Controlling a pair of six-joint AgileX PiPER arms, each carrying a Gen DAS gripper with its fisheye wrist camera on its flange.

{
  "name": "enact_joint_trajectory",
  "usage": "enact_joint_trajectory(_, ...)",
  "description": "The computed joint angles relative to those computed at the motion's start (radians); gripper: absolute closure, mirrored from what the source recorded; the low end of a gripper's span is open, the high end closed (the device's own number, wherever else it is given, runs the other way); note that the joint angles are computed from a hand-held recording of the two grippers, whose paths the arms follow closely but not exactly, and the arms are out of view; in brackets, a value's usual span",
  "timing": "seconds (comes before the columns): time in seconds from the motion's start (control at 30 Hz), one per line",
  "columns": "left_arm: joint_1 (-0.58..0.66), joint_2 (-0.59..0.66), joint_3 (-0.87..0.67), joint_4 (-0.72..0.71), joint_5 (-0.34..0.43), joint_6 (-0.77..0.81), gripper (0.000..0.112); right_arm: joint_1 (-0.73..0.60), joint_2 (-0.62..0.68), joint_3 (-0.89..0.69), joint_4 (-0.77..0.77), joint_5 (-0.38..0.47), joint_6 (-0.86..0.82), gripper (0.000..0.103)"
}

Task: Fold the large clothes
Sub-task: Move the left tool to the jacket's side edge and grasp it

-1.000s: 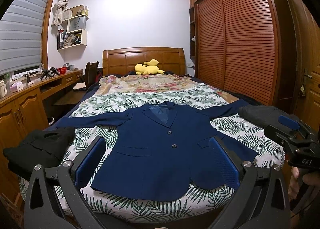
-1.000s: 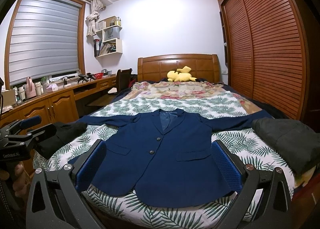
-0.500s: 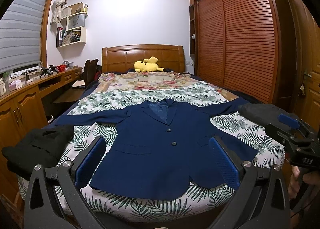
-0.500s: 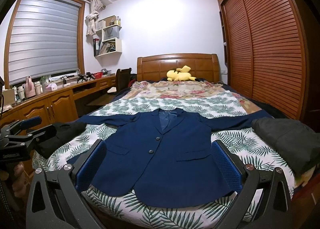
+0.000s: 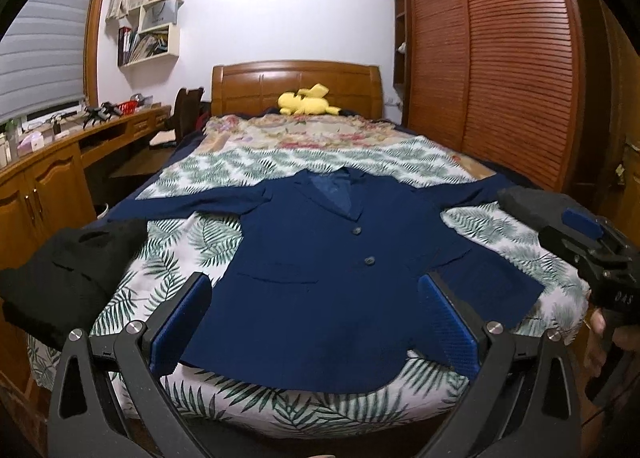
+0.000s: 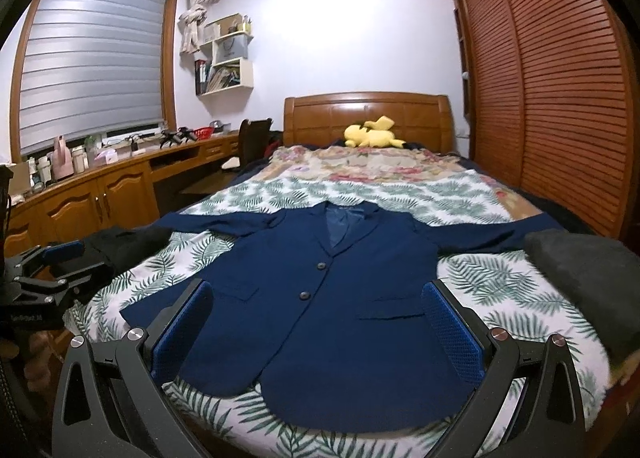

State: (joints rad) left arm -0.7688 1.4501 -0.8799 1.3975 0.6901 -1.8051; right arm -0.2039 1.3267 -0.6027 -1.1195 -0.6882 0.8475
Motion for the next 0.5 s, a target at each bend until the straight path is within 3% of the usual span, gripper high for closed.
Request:
enact_joint_trajectory(0.1,0.046,0.033,0.006,0.014,-0.038,-0.017,0.009,0.045,0.093,-0.072,0.048,0.025,-0.064,0.0)
enact_joint_trajectory(0.3,0.119,0.089,-0.005,0.023,-0.091,-0.03,0.009,0.103,0.239,-0.26,-0.047,0.079,0.033,0.0)
enact_joint_trajectory(0.5,0.168,0.138,-0.043,-0.009,-0.116,-0.005,0.009,0.116,0.362,-0.452,-0.204,0.033,0.181,0.0)
